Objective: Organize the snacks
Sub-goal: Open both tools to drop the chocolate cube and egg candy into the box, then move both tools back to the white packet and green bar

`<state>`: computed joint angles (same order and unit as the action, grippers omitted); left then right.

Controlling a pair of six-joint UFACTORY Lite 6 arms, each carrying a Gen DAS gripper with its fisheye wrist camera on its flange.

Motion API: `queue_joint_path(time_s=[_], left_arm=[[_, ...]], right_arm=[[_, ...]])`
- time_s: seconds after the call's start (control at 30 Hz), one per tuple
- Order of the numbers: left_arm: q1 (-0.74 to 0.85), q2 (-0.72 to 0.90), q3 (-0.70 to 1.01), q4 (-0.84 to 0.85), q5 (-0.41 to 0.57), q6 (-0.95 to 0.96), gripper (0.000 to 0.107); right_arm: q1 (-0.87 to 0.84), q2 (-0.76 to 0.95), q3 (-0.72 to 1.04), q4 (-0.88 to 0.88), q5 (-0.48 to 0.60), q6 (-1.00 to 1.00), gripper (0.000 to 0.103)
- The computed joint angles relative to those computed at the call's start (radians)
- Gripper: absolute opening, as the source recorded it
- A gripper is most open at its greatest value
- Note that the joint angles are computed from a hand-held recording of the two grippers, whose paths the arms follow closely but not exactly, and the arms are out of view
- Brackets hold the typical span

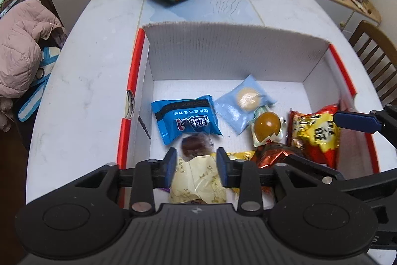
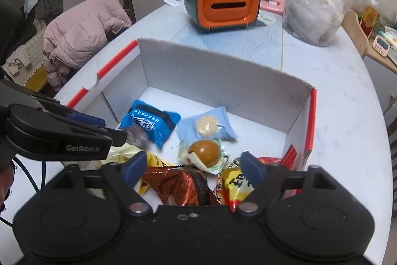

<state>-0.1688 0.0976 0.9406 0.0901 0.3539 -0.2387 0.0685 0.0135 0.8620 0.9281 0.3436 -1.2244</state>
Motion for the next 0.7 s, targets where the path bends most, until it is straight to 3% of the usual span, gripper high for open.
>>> queue_joint_path(time_s=[0.03,0.07,0.33,0.47,0.7], left_arm=[[0.002,-0.023,-0.013,-0.012,-0.003,0.014,0.056],[0.004,-0.049,-0.029,-0.024,-0.007,0.028,0.058],[0.005,-0.263,-0.128,-0.081,0.029,0.103,0.059],[0.0,-0.391,-0.188,-0.097,0.053,0.13,0.064],[-0.013,-0.61,-0.265,-0.116,0.131,0.158,0.064]], right_arm=[[-0.003,-0.016,-0.009,0.0,0.004,-0.001,0.082],[-0.004,-0.035,-0.018,-0.002,0.008,0.001,0.082],[-0.026,-0.2,-0.089,-0.065,0.061,0.071,0.084],[-0.043,-0.311,-0.139,-0.067,0.104,0.081,0.099],[-0.067,-0.516,-0.215,-0.104,0.191,0.13,0.102]])
